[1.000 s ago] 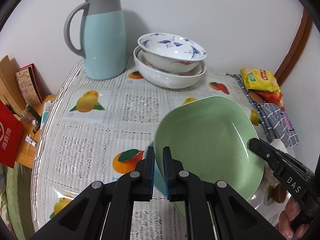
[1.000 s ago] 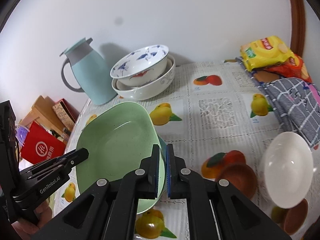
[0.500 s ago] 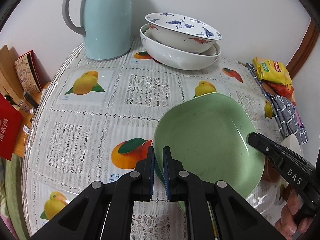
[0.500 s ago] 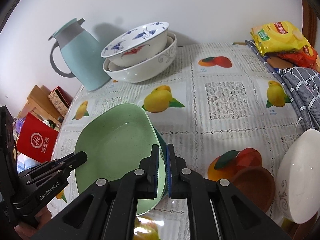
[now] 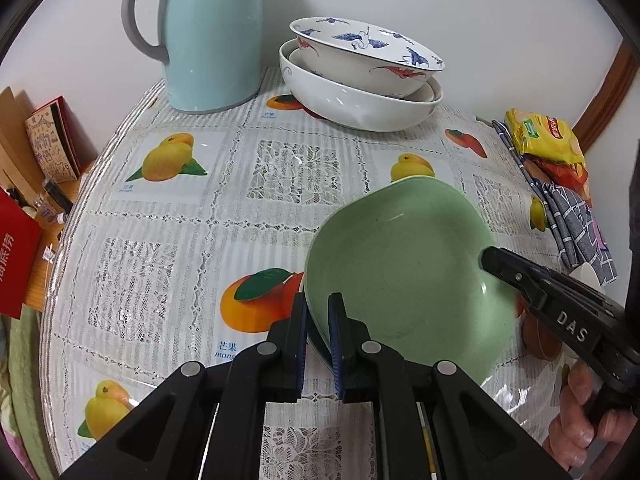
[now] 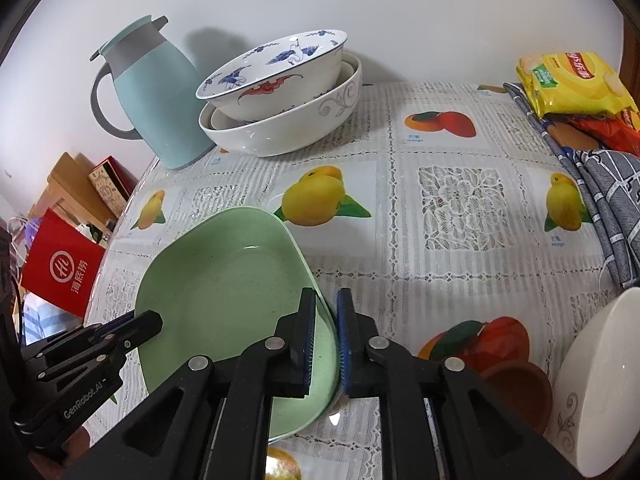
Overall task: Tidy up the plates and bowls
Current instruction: 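Lower the green plate onto the blue plate and open both grippers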
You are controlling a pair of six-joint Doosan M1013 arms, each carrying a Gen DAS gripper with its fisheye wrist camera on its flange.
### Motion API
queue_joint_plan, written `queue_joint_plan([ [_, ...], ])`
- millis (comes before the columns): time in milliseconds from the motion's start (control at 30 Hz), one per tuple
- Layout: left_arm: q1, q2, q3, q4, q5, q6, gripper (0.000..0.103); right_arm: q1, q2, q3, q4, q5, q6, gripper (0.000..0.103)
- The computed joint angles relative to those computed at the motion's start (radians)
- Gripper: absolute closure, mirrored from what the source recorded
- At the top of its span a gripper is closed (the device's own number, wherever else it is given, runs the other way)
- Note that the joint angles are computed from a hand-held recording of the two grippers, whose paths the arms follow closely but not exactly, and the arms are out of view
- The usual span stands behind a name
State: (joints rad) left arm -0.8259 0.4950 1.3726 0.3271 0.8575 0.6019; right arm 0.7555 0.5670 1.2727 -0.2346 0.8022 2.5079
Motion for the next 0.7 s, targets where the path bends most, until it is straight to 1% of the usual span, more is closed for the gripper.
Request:
queue_joint_plan([
  [67, 0.002, -0.002, 0.001, -0.018, -0.002, 0.017, 0.089, 0.002, 0.007, -0.014, -0.011, 0.025, -0.004, 0.089],
  [100, 0.004, -0.004, 0.002, -0.032, -0.005, 0.024, 0.088, 0.004, 0.008, -0.017, -0.019, 0.029, -0.003, 0.086],
  [133, 0.004, -0.005, 0.003, -0.034, -0.004, 0.026, 0.084, 0.007, 0.007, -0.019, -0.03, 0.034, -0.001, 0.08],
  [167, 0.002, -0.007, 0.003, -0.03, -0.002, 0.026, 0.079, 0.01, 0.006, -0.022, -0.047, 0.04, 0.005, 0.077],
  [200, -0.001, -0.008, 0.002, -0.023, 0.005, 0.029, 0.075, 0.014, 0.004, -0.022, -0.068, 0.045, 0.013, 0.069],
  [233, -0.002, -0.01, 0.003, -0.018, 0.008, 0.032, 0.068, 0.019, 0.0, -0.021, -0.096, 0.049, 0.026, 0.063],
  [267, -0.005, -0.012, 0.004, -0.011, 0.011, 0.033, 0.064, 0.024, -0.005, -0.017, -0.123, 0.052, 0.044, 0.062],
  [433, -0.014, -0.032, 0.019, 0.0, 0.01, 0.019, 0.063, 0.034, -0.041, 0.019, -0.17, 0.049, 0.108, 0.061],
  [567, -0.028, -0.045, 0.024, 0.021, 0.01, 0.009, 0.063, 0.046, -0.089, 0.076, -0.207, 0.04, 0.182, 0.06],
  [633, -0.04, -0.05, 0.02, 0.034, 0.011, 0.003, 0.063, 0.054, -0.113, 0.102, -0.237, 0.053, 0.233, 0.054],
  [700, -0.054, -0.054, 0.013, 0.048, 0.016, 0.002, 0.063, 0.064, -0.14, 0.131, -0.281, 0.074, 0.306, 0.054],
])
